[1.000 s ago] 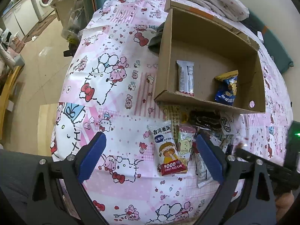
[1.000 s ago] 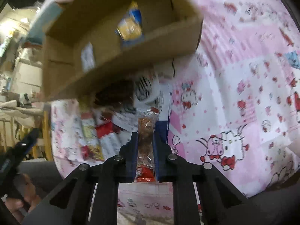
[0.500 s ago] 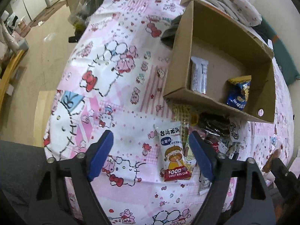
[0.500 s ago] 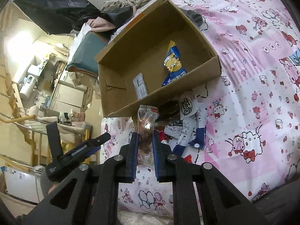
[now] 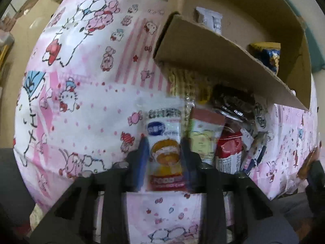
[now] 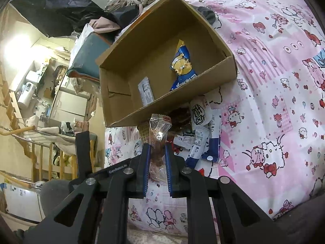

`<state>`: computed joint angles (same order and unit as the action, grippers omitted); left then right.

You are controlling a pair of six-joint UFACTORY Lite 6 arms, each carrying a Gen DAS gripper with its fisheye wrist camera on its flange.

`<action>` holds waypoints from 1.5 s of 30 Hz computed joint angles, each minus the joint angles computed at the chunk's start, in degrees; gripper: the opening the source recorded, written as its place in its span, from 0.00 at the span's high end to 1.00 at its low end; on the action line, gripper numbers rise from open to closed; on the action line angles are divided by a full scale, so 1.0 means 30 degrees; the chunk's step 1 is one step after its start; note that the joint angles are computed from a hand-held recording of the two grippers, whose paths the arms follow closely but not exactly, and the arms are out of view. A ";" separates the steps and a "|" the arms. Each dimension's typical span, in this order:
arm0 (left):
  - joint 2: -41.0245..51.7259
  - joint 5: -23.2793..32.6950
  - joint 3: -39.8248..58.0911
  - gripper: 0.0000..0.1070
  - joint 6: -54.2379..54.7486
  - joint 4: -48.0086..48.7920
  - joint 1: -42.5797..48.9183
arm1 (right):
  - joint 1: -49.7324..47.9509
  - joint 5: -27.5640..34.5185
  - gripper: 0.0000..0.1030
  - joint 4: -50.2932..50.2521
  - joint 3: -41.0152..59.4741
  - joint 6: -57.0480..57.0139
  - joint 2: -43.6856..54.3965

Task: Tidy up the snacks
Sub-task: 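Grasp the rice cake pack with left tool while right tool grasps clear wrapper, then lower both held snacks into the box and open both tools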

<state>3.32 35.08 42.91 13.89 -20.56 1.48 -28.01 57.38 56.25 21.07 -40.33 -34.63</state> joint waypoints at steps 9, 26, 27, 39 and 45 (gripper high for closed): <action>-0.1582 -0.0281 -0.0804 0.76 -0.0782 0.1445 0.0371 | 0.0753 -0.0214 0.86 -0.0206 -0.0008 0.0552 -0.0492; -0.5407 0.1557 -0.0683 0.76 0.1425 0.2048 0.3146 | 0.1597 -0.0733 0.85 -0.0762 0.0021 0.1390 -0.1657; -0.5670 0.1599 -0.0744 0.76 0.1306 0.2027 0.3119 | 0.1590 -0.0677 0.86 -0.0770 0.0065 0.1396 -0.1792; -0.5264 0.4822 0.6008 0.76 0.1809 0.0445 0.3691 | -0.2453 0.3240 0.86 0.0398 0.2857 -0.0409 -0.1274; -0.4135 0.3608 0.8832 0.76 0.0918 0.1838 0.1036 | -0.2091 0.2057 0.86 0.1339 0.5273 -0.1640 0.1087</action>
